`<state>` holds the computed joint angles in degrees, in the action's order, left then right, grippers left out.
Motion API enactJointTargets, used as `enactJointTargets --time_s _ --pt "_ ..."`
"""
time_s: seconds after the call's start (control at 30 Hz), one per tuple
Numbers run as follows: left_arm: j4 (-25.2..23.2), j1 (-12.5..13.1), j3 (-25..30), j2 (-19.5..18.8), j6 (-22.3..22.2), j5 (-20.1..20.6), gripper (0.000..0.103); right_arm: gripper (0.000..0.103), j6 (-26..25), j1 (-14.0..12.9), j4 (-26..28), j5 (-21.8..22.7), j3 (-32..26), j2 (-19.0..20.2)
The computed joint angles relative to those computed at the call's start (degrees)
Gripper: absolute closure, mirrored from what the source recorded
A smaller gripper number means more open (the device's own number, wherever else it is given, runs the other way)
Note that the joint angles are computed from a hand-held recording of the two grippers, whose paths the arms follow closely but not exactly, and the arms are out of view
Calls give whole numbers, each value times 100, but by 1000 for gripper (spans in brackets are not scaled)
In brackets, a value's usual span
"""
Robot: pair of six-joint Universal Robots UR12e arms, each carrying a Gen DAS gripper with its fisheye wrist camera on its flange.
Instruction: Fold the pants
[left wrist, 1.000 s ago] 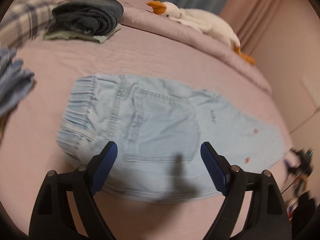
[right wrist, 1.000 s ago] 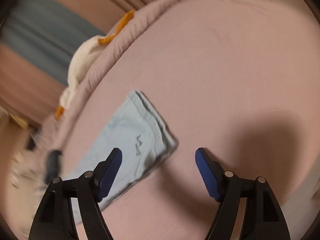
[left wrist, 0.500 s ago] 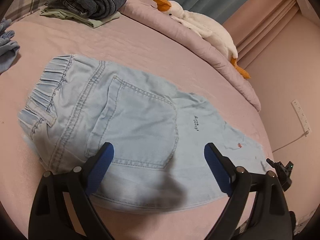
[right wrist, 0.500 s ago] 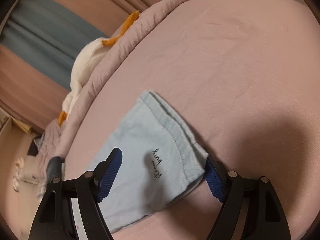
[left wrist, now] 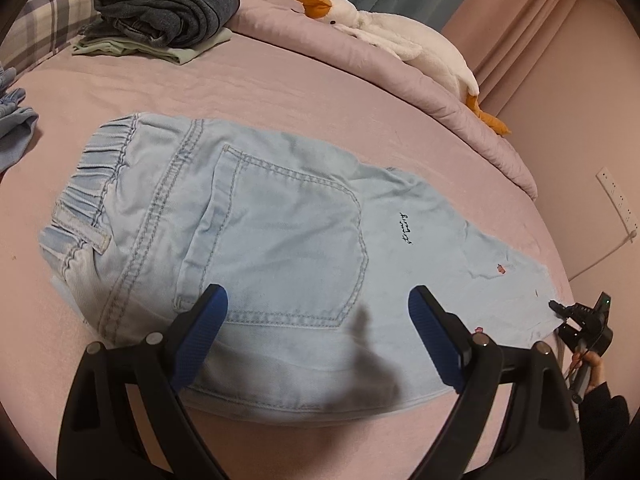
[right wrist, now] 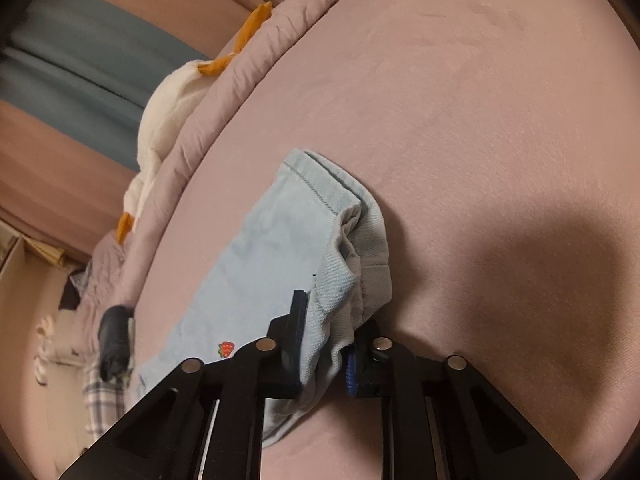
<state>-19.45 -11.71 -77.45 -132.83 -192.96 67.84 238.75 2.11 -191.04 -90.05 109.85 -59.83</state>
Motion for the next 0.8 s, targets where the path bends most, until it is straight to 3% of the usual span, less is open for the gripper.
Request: enactJointTargets --time_s 0.33,0.57,0.8 --pt "49 2 -55 13 44 -39 11 85 -490 255 574 -660 -261 -128" --pt "172 11 -111 18 21 -101 11 85 -1255 550 926 -959 -652 -110" --pt "215 48 -135 21 4 -253 11 85 -2311 910 1406 -1019 -1269 146"
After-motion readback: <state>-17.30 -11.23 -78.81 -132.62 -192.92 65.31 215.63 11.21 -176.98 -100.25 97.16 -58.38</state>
